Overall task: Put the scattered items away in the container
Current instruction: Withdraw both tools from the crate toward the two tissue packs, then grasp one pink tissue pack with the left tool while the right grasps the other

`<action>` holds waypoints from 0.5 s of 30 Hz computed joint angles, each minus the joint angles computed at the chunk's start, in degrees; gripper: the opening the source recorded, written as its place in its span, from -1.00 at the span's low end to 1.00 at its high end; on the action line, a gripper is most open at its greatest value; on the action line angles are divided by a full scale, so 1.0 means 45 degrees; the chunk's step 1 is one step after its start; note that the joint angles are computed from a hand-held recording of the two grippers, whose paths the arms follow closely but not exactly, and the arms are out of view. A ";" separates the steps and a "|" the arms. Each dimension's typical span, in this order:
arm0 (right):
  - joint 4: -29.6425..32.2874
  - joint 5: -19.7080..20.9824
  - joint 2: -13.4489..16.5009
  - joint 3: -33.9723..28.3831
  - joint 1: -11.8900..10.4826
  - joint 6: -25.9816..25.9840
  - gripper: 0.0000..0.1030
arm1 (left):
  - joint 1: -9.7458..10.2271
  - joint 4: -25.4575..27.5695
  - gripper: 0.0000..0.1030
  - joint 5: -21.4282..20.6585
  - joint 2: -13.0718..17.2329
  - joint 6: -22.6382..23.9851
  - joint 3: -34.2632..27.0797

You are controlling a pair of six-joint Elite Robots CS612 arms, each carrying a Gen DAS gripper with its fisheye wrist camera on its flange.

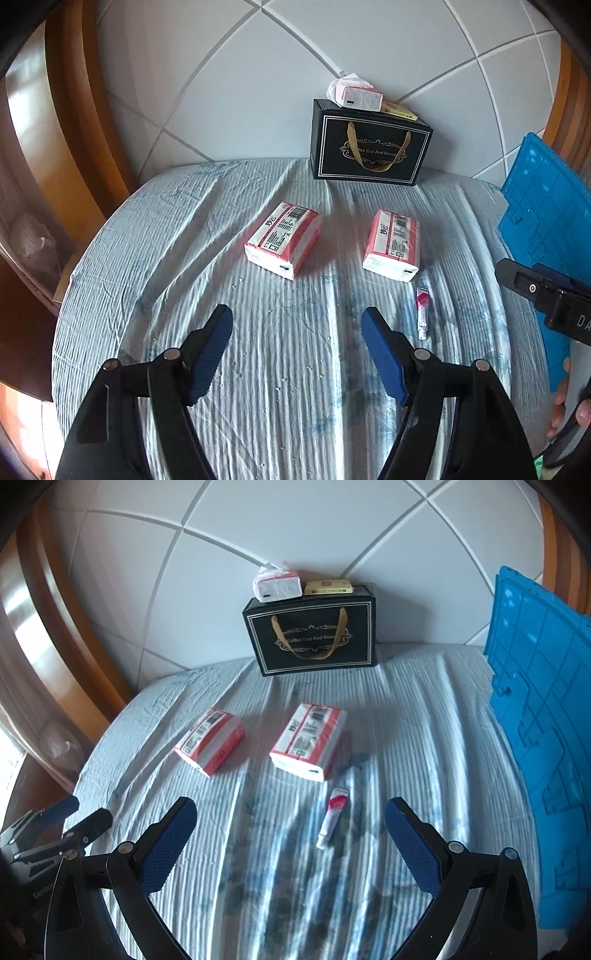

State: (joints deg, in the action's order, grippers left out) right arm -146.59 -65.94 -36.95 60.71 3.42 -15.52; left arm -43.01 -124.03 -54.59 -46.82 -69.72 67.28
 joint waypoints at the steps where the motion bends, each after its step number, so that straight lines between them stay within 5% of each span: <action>1: 0.0254 -0.0114 0.0218 -0.0376 0.0067 0.0088 1.00 | 0.0110 -0.0091 0.39 -0.0147 0.0057 0.0165 -0.0010; 8: 0.1788 -0.1001 0.1720 -0.2857 0.0564 0.0799 1.00 | 0.1097 -0.1101 0.39 -0.1642 0.0659 0.1657 -0.0160; 15: 0.3723 -0.1800 0.3898 -0.6246 0.0996 0.1746 1.00 | 0.1997 -0.1529 0.39 -0.2748 0.1776 0.3023 -0.1001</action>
State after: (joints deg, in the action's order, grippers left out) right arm -129.84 -74.04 -19.41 32.61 7.90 -7.66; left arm -34.02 -130.91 -66.96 -38.83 -56.12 62.78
